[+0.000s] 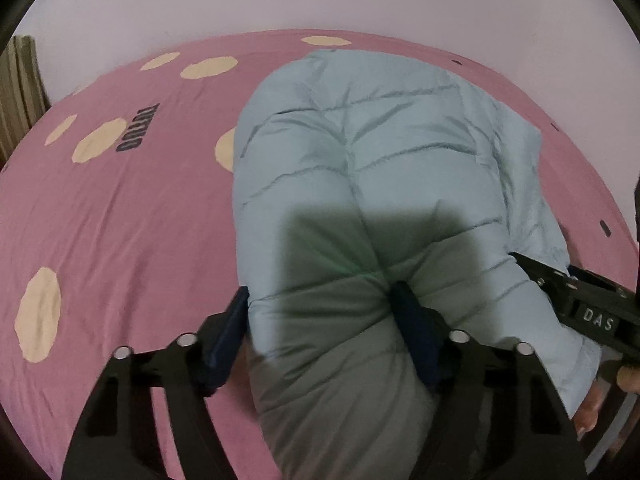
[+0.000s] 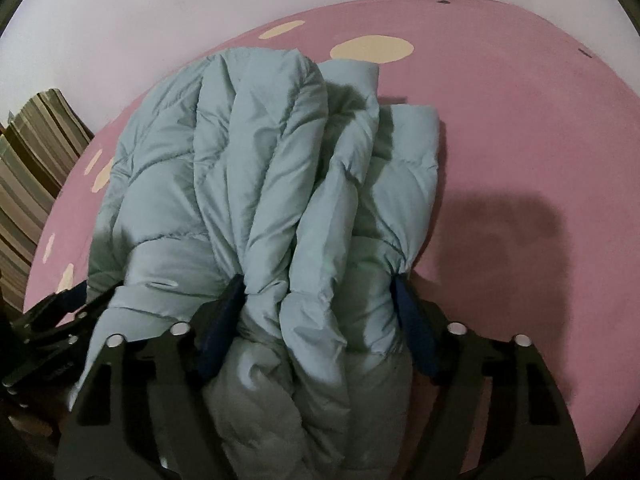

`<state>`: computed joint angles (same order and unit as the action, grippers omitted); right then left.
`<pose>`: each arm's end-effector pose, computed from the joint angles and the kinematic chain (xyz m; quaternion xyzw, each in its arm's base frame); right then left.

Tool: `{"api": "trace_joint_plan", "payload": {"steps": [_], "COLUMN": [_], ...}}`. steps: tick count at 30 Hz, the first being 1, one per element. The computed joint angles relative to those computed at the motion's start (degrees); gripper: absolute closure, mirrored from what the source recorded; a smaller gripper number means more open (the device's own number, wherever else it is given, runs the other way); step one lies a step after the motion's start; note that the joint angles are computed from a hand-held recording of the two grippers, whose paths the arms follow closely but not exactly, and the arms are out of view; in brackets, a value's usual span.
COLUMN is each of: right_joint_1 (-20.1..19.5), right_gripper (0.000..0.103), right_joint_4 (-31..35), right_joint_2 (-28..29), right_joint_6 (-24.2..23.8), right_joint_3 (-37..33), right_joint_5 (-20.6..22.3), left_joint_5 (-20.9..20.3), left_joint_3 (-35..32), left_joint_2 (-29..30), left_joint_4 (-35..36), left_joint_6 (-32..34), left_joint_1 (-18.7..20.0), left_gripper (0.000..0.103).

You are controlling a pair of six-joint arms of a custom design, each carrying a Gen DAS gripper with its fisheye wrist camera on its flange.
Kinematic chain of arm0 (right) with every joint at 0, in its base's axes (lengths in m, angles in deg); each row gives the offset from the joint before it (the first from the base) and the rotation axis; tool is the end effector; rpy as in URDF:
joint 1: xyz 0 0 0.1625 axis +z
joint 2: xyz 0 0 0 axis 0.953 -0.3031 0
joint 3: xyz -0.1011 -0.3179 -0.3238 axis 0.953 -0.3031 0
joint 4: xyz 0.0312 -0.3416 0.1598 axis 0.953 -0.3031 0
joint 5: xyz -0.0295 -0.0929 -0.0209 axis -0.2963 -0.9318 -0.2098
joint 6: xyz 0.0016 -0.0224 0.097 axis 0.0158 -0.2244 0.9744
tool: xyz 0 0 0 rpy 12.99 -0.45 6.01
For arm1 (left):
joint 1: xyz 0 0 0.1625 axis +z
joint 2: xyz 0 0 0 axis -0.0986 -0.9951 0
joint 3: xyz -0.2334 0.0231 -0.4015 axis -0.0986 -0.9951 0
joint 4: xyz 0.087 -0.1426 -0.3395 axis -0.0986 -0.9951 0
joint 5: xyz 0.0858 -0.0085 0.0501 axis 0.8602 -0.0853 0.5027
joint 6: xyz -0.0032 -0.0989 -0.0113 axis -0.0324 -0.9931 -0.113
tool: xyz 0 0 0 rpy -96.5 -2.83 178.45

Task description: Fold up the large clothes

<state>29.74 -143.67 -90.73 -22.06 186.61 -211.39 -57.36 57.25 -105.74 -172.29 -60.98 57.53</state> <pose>0.1932 -0.5456 0.1623 -0.0082 -0.9099 0.3233 0.2599 -0.2288 -0.6116 0.1404 0.2423 0.9039 -0.2043 0.2873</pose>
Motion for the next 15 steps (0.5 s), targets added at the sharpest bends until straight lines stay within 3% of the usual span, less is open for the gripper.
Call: {"api": "trace_joint_plan", "payload": {"steps": [8,15], "right_joint_1": [-0.16,1.44], "right_gripper": [0.058,0.076], "right_joint_4": [-0.81,-3.83], "right_joint_2": [0.08,0.97], "right_joint_6": [-0.83,-2.67], "right_joint_3": [0.46,0.72], "right_joint_5": [3.14,3.06], "left_joint_5": [1.24,0.12], "left_joint_3": [1.2,1.39], "left_joint_2": [0.08,-1.03], "left_joint_4": [-2.26,-2.56], "left_joint_6": [2.82,3.12], "left_joint_1": [-1.02,-1.21], "left_gripper": [0.051,0.067]}}
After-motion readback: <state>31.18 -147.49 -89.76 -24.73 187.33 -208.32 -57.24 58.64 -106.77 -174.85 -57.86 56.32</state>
